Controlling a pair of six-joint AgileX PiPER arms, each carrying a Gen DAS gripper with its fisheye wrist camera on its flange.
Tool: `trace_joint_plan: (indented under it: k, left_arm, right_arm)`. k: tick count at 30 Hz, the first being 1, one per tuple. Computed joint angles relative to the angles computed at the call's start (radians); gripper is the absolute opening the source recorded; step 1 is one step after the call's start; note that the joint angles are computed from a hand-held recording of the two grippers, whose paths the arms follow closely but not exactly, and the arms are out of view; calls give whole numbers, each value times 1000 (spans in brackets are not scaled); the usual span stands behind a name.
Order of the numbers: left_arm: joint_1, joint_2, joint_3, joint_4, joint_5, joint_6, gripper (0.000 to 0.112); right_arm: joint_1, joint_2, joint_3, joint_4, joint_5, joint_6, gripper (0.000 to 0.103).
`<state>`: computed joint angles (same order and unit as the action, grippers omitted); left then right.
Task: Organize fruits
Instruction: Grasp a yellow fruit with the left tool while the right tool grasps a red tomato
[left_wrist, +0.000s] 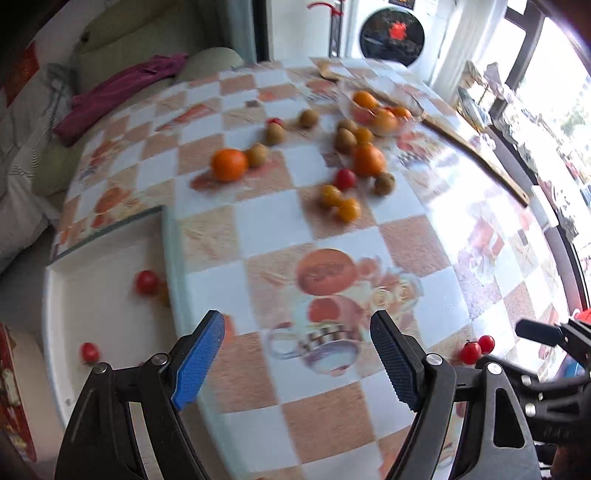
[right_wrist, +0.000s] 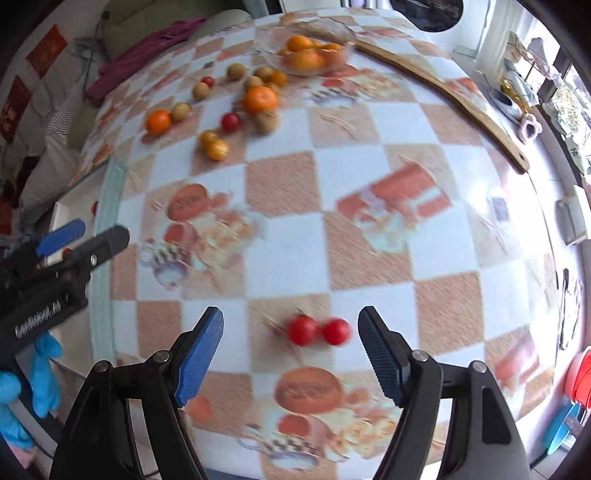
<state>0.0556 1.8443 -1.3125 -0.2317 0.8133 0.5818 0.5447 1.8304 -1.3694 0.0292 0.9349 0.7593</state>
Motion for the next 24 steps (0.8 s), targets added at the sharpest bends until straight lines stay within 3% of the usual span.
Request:
trace_joint_plan:
  k: [7, 8, 10, 12, 13, 20, 22, 24]
  left_arm:
    - [-96, 91, -39, 42, -27, -111, 81]
    - [-106, 105, -51, 46, -31, -125, 81]
    - [-123, 132, -80, 47, -33, -156, 81]
    - [-138, 157, -110, 46, -36, -183, 76]
    - [-145, 169, -125, 54, -36, -198, 70]
    - [-179, 280, -275, 86, -2, -317, 70]
    - [-186, 307, -312, 88, 10, -340, 59]
    - [-195, 325, -335, 101, 10, -362, 58]
  right_arm:
    - [-12, -80, 176, 3, -59, -33, 77]
    - [-11, -90, 197, -3, -71, -33, 75]
    - [-11, -98, 221, -5, -86, -42, 59]
    - [-13, -98, 238, 3, -105, -65, 54]
    - [-14, -95, 243, 8, -114, -79, 54]
    - [2, -63, 228, -37, -164, -131, 52]
    - [-4, -55, 221, -34, -178, -155, 51]
    - [-10, -48, 212, -35, -185, -172, 49]
